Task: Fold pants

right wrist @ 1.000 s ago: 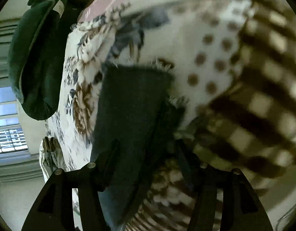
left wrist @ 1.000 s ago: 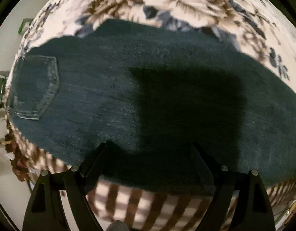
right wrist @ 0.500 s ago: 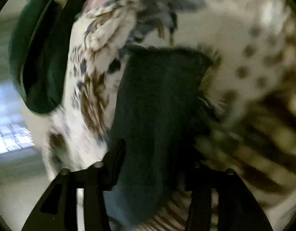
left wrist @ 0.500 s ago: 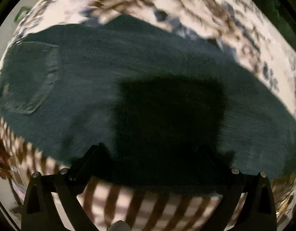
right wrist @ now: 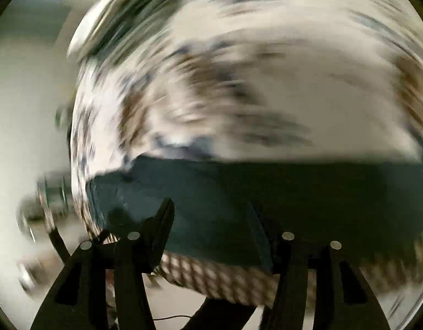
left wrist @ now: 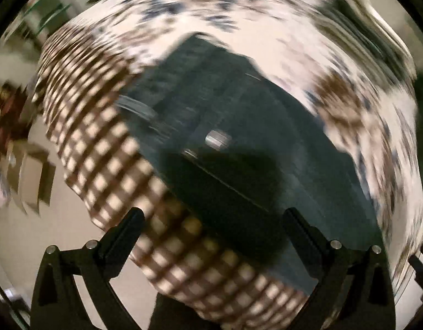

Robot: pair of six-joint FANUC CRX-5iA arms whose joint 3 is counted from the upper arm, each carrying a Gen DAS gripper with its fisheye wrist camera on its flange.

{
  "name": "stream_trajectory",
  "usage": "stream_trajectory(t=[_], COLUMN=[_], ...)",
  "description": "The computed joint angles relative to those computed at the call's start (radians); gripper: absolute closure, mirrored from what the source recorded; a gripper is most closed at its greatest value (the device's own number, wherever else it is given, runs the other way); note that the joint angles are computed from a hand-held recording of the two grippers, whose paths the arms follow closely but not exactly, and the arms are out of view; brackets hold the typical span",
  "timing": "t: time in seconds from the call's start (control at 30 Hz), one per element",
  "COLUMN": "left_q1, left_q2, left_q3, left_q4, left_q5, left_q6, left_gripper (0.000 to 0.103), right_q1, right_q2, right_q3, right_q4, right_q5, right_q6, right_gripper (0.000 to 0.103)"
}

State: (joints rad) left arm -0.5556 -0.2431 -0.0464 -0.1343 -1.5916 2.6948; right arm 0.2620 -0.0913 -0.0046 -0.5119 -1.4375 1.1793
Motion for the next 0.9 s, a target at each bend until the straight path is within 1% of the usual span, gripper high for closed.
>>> stream_trajectory(t=[0.03,0.07,0.1,0.17,0.27,0.3,0.33,0.37,0.4,0.43,0.47,0.5,0.53,0.6,0.67,0.7,0.77,0.83,0.87,0.9], left_q1=[0.009,0.048,0.082,0.143,0.253,0.288,0.310,0.332,0.341,0.355,0.359,0.368,0.378,0.382,0.388,0.396,0.419,0.420,0.414,0.405], left_q2=[-0.017,-0.037,-0.057,-0.091,-0.139,-0.156,-0.167,-0.184,-0.197,-0.212,-0.208,-0.219,-0.226,-0.246,-0.255,-0.257,-0.254,-0.247,-0.239,-0.233], left_q3=[-0.019,-0.042,-0.067,-0.112,-0.198,-0.230,-0.250,-0.277,-0.294,-0.314,-0.313,-0.321,-0.328,-0.327,-0.323,-0.322,-0.324,-0.311,-0.300,-0.286], left_q4=[0.003,0.010,0.016,0.026,0.086,0.110,0.124,0.139,0.147,0.161,0.158,0.162,0.170,0.174,0.177,0.178,0.192,0.192,0.186,0.175], left_q5=[0.013,0.023,0.044,0.067,0.139,0.166,0.183,0.214,0.231,0.251,0.242,0.241,0.248,0.235,0.213,0.207,0.202,0.192,0.188,0.179], left_q6=[0.016,0.010,0.005,-0.007,-0.032,-0.045,-0.047,-0.052,-0.051,-0.059,-0.058,-0.060,-0.072,-0.100,-0.137,-0.154,-0.194,-0.208,-0.211,-0.211], left_gripper=[0.000,0.000,0.000,0.000,0.000,0.003,0.006,0.010,0.026,0.046,0.052,0.062,0.067,0.071,0.072,0.072,0.072,0.072,0.072,0.072], right_q1=[0.051,0.106,0.147,0.220,0.287,0.293,0.293,0.307,0.317,0.319,0.315,0.315,0.309,0.295,0.284,0.275,0.225,0.174,0.148,0.122], right_q2=[0.077,0.160,0.237,0.356,0.501,0.530,0.536,0.535,0.529,0.528,0.507,0.496,0.486,0.469,0.456,0.475,0.515,0.538,0.560,0.575], right_q3=[0.054,0.114,0.174,0.273,0.393,0.417,0.425,0.424,0.420,0.428,0.413,0.413,0.411,0.402,0.390,0.411,0.460,0.485,0.508,0.520], right_q4=[-0.008,-0.004,0.000,0.047,0.116,0.113,0.103,0.130,0.150,0.159,0.168,0.173,0.177,0.183,0.198,0.186,0.086,0.012,-0.036,-0.078], right_q5=[0.008,0.011,-0.006,-0.042,-0.118,-0.146,-0.145,-0.139,-0.135,-0.134,-0.114,-0.105,-0.095,-0.063,-0.035,-0.036,-0.080,-0.104,-0.130,-0.154], right_q6=[0.021,0.036,0.058,0.066,0.083,0.091,0.101,0.102,0.102,0.093,0.080,0.068,0.058,0.032,0.007,0.001,-0.021,-0.039,-0.049,-0.066], right_gripper=[0.046,0.046,0.046,0.046,0.046,0.061,0.074,0.087,0.093,0.094,0.096,0.098,0.098,0.101,0.102,0.102,0.102,0.100,0.093,0.068])
